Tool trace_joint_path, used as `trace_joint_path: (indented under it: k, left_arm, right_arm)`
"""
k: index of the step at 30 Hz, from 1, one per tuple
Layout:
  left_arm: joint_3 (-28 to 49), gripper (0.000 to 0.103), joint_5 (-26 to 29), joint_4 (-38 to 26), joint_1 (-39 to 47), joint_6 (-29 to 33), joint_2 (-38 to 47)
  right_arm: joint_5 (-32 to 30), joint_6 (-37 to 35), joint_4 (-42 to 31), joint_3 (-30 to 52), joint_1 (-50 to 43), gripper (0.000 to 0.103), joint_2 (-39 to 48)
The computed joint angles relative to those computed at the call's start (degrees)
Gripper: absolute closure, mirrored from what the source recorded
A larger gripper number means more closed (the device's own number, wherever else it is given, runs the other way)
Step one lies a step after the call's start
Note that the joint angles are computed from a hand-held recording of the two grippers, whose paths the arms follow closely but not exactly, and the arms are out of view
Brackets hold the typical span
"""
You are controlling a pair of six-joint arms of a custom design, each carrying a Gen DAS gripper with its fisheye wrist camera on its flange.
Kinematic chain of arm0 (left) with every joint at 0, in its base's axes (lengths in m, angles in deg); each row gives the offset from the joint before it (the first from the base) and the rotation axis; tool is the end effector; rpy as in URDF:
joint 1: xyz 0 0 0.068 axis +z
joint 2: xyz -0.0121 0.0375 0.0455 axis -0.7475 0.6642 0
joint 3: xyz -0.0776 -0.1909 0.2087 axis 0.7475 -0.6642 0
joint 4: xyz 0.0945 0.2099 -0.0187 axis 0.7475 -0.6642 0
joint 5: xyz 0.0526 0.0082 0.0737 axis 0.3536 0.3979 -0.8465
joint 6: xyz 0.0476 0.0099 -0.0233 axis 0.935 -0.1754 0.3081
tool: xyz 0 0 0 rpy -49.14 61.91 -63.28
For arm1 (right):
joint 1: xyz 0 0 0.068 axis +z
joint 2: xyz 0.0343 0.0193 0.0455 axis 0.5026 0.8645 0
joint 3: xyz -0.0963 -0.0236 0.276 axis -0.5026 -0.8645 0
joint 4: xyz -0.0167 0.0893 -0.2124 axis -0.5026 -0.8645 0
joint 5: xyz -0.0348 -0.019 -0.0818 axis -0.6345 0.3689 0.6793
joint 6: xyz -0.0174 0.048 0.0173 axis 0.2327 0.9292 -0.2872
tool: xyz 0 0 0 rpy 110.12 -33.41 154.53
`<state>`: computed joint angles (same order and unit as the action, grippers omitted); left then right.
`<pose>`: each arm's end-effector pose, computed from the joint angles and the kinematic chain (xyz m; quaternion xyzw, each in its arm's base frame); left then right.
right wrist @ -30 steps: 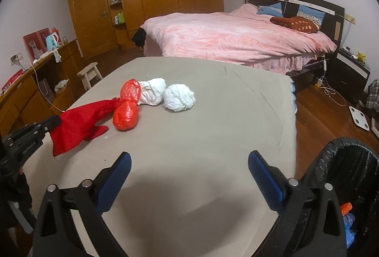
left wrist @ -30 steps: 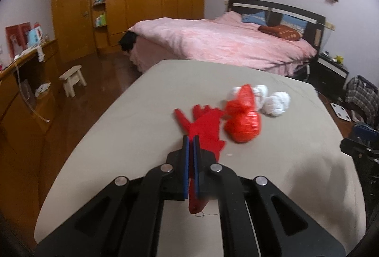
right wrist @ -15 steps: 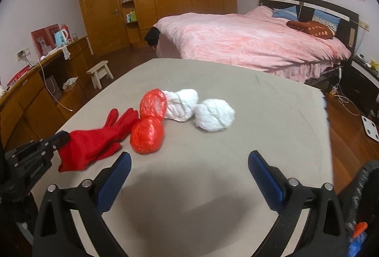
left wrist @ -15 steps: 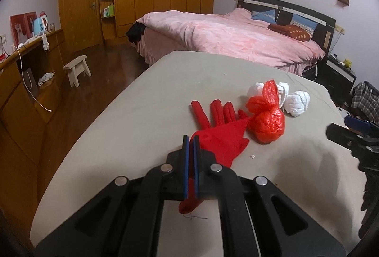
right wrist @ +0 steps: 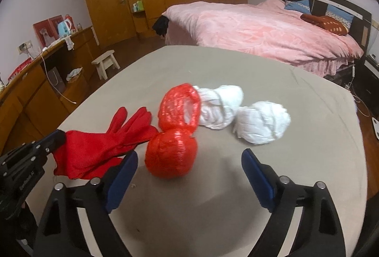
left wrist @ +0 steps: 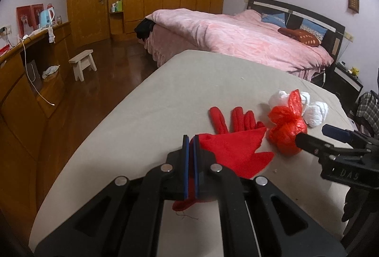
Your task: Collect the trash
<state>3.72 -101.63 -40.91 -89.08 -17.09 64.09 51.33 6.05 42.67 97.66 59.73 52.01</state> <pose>0.2067 -0.1434 0.0874 -0.2697 0.8637 0.0999 0.4139 0.3268 0.1964 0.0729 -0.3143 0.8594 0.2071 0.3462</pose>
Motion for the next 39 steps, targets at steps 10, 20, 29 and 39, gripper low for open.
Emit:
trace_joint_path:
  k: [10,20,29,39]
  left_arm:
    - [-0.23,0.100,0.47,1.56,0.41,1.59,0.52]
    - [2.78,0.100,-1.27,-2.60,-2.88,0.73,-0.68]
    - [10.60,0.100,-3.81,-9.52,-9.84,0.16,-1.34]
    - [20.04,0.100,-6.54,-13.43,-14.24,4.87,-2.40]
  right_arm:
    - [-6.00,-2.62,-7.01,4.79,0.43,0.058,2.14]
    - [-8.98,-4.22,-4.48,-3.15,-4.82,0.059,-4.37]
    - [-11.00,-6.36,-4.16,-9.79,-11.12,0.059,-12.52]
    - [-15.47,-9.24,-7.71,-13.64,-19.12,0.059,-22.17]
